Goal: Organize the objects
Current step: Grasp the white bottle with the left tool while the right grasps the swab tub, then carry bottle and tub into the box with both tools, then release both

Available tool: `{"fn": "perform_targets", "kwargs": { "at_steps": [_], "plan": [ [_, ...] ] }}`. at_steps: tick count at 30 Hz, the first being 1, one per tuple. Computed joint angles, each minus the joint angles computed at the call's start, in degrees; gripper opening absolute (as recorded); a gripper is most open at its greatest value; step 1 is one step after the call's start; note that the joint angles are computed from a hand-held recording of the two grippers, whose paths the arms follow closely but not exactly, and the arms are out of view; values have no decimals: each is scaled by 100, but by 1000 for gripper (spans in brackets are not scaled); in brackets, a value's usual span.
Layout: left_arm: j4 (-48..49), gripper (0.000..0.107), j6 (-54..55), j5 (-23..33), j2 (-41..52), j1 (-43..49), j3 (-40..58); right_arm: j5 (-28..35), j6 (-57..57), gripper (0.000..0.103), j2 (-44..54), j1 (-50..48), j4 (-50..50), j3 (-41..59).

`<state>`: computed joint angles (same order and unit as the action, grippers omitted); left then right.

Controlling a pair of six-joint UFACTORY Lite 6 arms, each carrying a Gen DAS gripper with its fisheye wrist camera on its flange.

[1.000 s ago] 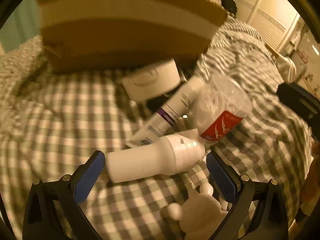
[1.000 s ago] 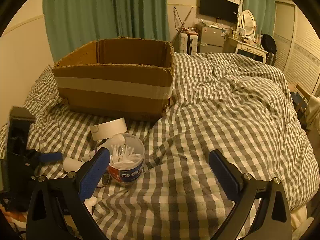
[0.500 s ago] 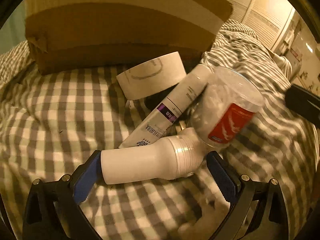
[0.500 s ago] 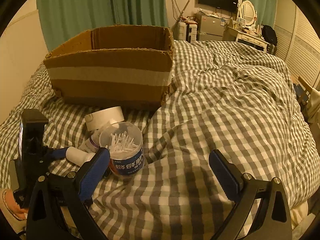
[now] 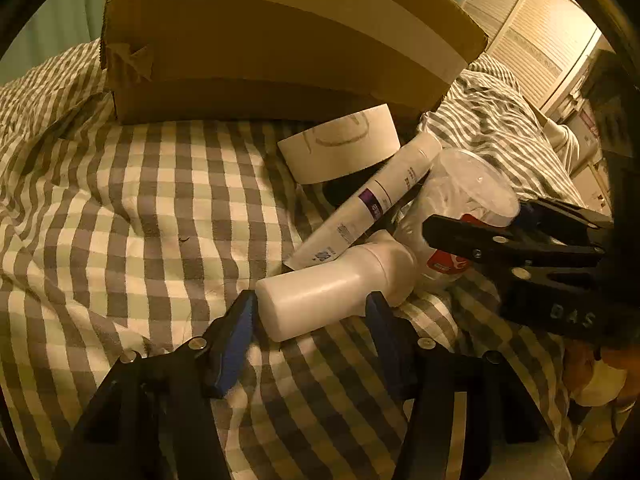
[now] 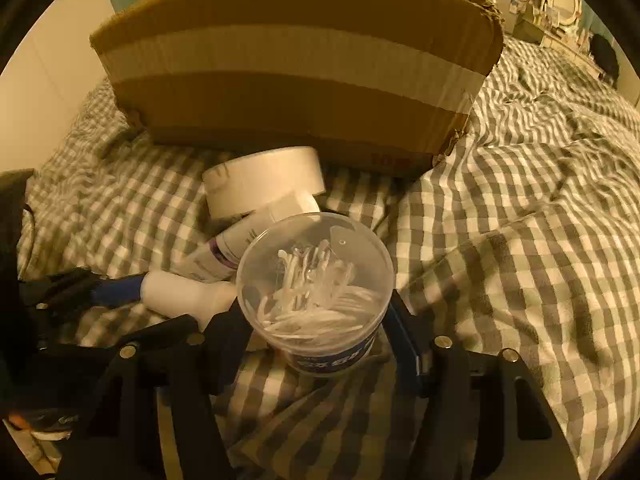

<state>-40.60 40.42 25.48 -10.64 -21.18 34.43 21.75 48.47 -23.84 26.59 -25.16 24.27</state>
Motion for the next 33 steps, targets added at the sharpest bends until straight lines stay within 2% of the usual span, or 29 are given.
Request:
{"fn": "perform_targets", "kwargs": {
  "at_steps": [1, 3, 7, 9, 10, 11, 12, 13, 14, 18, 26, 29, 33],
  "plan": [
    [-134, 69, 167, 9, 62, -13, 19, 177, 444, 62, -197, 210, -375, -49],
    [-413, 84, 495, -156, 389, -232, 138, 549, 949, 62, -575, 519, -755, -124],
    [123, 84, 52, -1016, 522, -975, 49, 862, 843, 62, -1158, 607, -551, -281],
    [93, 75, 118, -1051, 578, -1071, 93, 919, 771, 62, -1376, 577, -436, -400],
    [35, 74, 180, -1021, 573, -1062, 105, 998, 766, 62, -1490, 597, -408, -434],
    [-35, 68, 285, -942, 513, -1024, 86, 1114, 739, 62, -1635, 625, -366, -462],
    [-120, 55, 452, -741, 351, -903, 2, 1215, 854, 62, -1740, 724, -415, -496],
    [-224, 47, 665, -514, 235, -745, -67, 1272, 915, 62, -1762, 771, -446, -472],
    [-206, 45, 701, -309, 123, -639, -120, 1365, 843, 62, -1857, 770, -388, -458],
    [640, 40, -231, -358, -204, -925, -264, 1697, 1084, 62, -2105, 1002, -527, -453],
    [2143, 36, -2087, 89, -1224, -1237, -436, 2471, 1751, 62, -2674, 1754, -894, -468],
    [2381, 35, -2428, 264, -1649, -1184, -535, 2843, 2272, 62, -2779, 2296, -1125, -391],
    [2873, 32, -3009, 561, -2418, -1129, -615, 3638, 3173, 62, -2721, 3361, -1576, -184]
  ]
}}
